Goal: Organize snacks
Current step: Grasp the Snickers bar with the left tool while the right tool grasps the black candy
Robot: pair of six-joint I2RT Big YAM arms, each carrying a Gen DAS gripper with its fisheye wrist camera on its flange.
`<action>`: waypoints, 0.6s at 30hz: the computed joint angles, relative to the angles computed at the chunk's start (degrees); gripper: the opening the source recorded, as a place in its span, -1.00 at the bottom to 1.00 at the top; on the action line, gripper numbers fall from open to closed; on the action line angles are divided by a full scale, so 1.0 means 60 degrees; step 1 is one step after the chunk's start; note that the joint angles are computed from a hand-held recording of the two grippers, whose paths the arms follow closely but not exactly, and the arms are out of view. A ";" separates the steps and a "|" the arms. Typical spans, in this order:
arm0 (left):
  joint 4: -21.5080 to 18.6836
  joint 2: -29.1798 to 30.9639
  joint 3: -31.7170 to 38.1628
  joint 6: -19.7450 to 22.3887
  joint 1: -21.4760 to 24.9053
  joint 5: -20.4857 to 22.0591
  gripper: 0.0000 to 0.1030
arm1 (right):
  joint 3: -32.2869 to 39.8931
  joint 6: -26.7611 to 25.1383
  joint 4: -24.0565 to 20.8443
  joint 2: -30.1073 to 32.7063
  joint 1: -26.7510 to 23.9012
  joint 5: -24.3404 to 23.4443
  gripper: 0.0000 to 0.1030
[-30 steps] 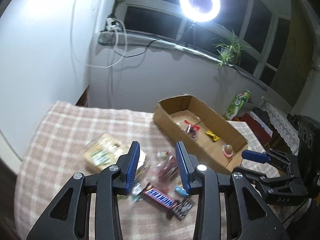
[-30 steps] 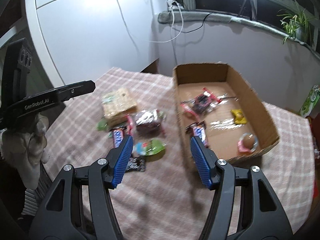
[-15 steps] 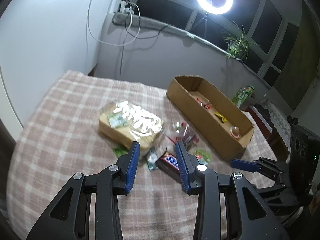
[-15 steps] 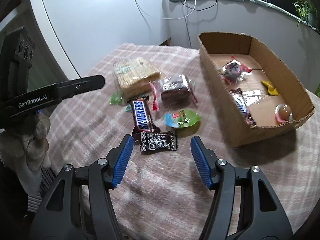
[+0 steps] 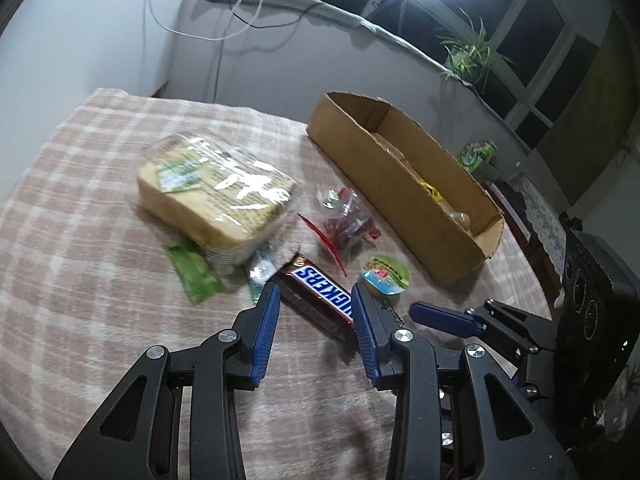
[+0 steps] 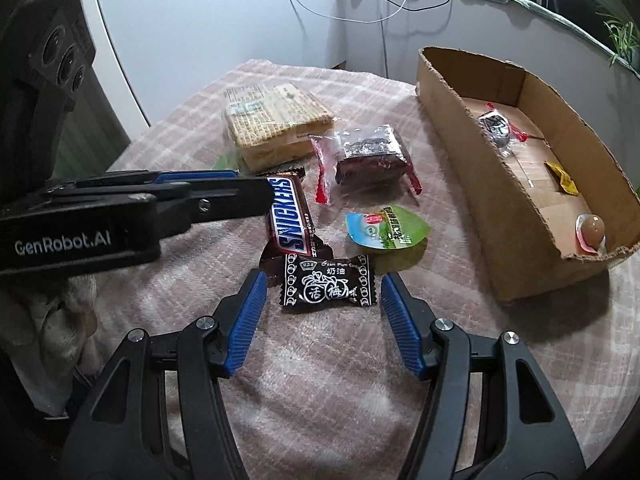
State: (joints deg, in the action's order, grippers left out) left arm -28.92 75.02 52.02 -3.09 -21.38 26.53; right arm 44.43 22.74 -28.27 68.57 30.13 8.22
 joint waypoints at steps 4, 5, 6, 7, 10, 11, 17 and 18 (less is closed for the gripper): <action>-0.0119 0.0202 0.0119 0.0073 -0.0121 -0.0021 -0.31 | 0.0071 -0.0200 0.0030 0.0208 -0.0020 0.0043 0.16; -0.0162 0.0268 0.0151 0.0097 -0.0156 -0.0059 -0.31 | 0.0079 -0.0233 -0.0002 0.0201 0.0000 0.0094 0.14; -0.0198 0.0350 0.0200 0.0105 -0.0180 -0.0080 -0.31 | 0.0096 -0.0275 -0.0027 0.0211 -0.0004 0.0135 0.05; -0.0221 0.0395 0.0224 0.0108 -0.0195 -0.0088 -0.31 | 0.0110 -0.0319 -0.0046 0.0223 -0.0029 0.0134 -0.01; -0.0284 0.0537 0.0315 0.0097 -0.0260 -0.0192 -0.31 | 0.0068 -0.0426 -0.0045 0.0176 -0.0161 0.0034 -0.19; -0.0302 0.0581 0.0345 0.0108 -0.0282 -0.0203 -0.31 | 0.0054 -0.0458 -0.0074 0.0151 -0.0172 0.0050 -0.23; -0.0272 0.0770 0.0511 0.0050 -0.0493 -0.0475 -0.15 | -0.0039 -0.0571 -0.0105 0.0020 -0.0309 -0.0066 -0.36; -0.0246 0.0797 0.0548 0.0075 -0.0566 -0.0650 -0.15 | -0.0052 -0.0577 -0.0090 0.0010 -0.0314 -0.0080 -0.37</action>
State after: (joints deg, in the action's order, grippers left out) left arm -30.39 79.80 55.31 -2.64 -24.78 22.63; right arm 44.12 19.28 -28.81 68.63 28.24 7.75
